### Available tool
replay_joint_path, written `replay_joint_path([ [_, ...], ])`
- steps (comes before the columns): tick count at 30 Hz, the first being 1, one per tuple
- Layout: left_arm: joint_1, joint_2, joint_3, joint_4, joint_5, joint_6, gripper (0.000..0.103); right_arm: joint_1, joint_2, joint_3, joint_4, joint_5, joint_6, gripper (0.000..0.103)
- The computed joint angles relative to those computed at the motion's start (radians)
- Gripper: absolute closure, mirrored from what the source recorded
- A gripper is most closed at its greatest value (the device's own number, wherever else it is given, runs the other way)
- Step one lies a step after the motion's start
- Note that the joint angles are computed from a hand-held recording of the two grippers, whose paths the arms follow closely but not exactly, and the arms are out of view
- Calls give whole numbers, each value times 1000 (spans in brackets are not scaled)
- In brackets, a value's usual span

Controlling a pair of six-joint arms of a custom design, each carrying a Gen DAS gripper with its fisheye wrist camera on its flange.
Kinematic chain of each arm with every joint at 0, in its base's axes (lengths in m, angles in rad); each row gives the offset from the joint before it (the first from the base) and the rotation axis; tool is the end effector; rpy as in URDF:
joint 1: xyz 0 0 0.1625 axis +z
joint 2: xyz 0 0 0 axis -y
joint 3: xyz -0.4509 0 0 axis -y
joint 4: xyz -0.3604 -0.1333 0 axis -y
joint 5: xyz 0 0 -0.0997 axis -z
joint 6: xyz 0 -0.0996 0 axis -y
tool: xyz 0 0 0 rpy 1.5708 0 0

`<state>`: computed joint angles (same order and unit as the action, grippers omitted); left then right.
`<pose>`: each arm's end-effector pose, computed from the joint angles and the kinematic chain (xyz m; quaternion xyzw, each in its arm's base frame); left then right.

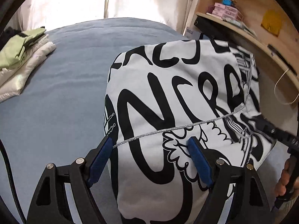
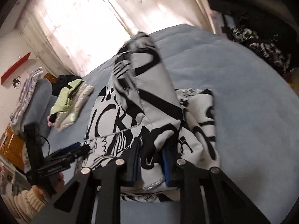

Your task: Fold large clothes

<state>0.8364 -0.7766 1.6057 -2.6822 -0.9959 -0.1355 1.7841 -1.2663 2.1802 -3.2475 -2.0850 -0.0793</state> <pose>-0.3193 -0.6334 0.1603 0.2420 0.9189 -0.2406 0.1977 0.1855 -0.4584 0.3135 0.0372 -0.9018 0.3750 0.2114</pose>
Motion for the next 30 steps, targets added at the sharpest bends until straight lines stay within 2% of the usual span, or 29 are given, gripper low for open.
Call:
replay_joint_path([
  [2,-15,19,3,-1,54,23,22,-40,26,14,14,-15,2,83],
  [4,-38,45,31,-76,131,91,21,-68,35,34,-26,18,32,83],
  [6,-46,53,39,-96,156,106,21,-63,23,23,1,28,70,81],
  [8,-40,41,28,-59,131,76,21,-43,4,6,56,4,97,76],
  [10,-27,16,10,3,73,34,22,-36,-26,-11,109,17,113,72],
  [13,-8,-15,0,1,-6,4,22,-60,-82,-16,97,91,125,48],
  [14,-10,-21,1,-7,-11,-3,22,-68,-82,-31,88,98,130,37],
  [15,-8,-21,-8,-12,-10,-4,22,-73,-75,-49,84,92,132,33],
  [18,10,-2,-57,18,-2,-21,22,-113,-29,-139,135,120,134,33],
  [21,45,19,-117,92,-52,-46,35,-159,8,-213,216,182,168,33],
  [23,68,28,-136,98,-108,-58,36,-178,44,-261,257,217,171,33],
  [25,80,40,-146,80,-113,-55,35,-186,78,-290,274,234,153,33],
  [26,79,47,-148,75,-103,-52,34,-187,87,-291,269,239,139,35],
  [28,72,69,-164,85,-66,-40,33,-159,114,-290,220,175,68,57],
  [29,65,78,-175,97,-45,-36,33,-142,121,-288,201,130,40,83],
  [30,59,87,-188,110,-32,-33,33,-126,130,-291,181,78,12,94],
])
